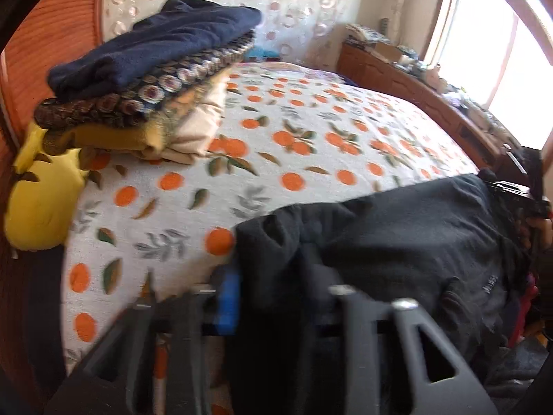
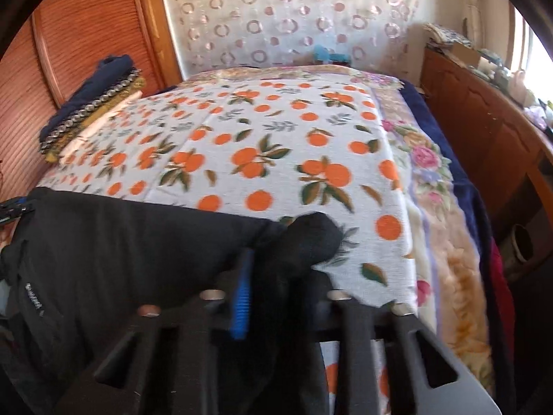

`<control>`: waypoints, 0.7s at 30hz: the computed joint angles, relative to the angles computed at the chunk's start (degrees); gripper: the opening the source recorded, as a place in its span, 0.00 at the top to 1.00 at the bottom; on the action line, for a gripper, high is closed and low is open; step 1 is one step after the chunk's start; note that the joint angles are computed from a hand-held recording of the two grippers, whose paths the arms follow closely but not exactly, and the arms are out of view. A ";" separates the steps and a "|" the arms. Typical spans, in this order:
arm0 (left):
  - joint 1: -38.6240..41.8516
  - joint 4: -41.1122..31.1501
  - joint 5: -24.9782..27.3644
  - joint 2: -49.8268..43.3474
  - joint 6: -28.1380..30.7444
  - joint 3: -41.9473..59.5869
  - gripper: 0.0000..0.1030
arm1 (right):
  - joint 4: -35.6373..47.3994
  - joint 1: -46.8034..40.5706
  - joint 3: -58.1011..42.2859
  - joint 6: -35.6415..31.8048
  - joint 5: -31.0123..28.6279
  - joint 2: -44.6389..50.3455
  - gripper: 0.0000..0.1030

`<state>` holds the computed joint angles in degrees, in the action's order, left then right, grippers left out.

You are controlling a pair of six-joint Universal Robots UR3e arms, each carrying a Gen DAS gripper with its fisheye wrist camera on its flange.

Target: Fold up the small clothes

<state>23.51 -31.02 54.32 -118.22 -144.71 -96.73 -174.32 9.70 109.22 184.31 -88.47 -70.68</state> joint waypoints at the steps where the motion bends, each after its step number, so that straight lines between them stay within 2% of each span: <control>1: -0.12 0.10 -0.05 0.61 -0.01 -0.68 0.83 | -0.88 0.30 0.55 0.05 0.15 -0.06 0.89; 4: 0.90 0.81 -2.56 5.44 1.80 -5.22 0.86 | -4.54 1.01 4.43 0.23 0.73 -2.16 0.90; 8: 4.87 -4.81 -10.10 17.46 6.52 -11.35 0.86 | -9.71 2.19 12.11 1.34 0.15 -11.32 0.90; 10: 7.00 -8.96 -13.53 25.20 9.52 -13.99 0.86 | -8.95 2.93 14.99 1.08 -0.93 -18.77 0.91; 14: 11.70 -20.59 -20.86 38.60 15.67 -14.95 0.86 | -3.11 5.75 15.70 -0.63 -5.09 -31.84 0.91; 16: 14.81 -29.71 -25.39 43.29 19.90 -12.45 0.87 | 0.83 7.69 13.87 -1.88 -7.57 -37.28 0.91; 19: 18.60 -41.58 -31.35 47.37 25.05 -6.58 0.87 | 6.77 10.33 8.63 -4.04 -11.42 -42.43 0.91; 20: 19.35 -44.03 -32.68 47.52 25.75 -4.27 0.86 | 8.71 10.96 6.40 -5.06 -12.34 -43.58 0.91; 21: 19.45 -42.93 -33.43 46.94 24.30 -1.74 0.87 | 10.24 11.77 3.68 -6.42 -13.89 -44.13 0.91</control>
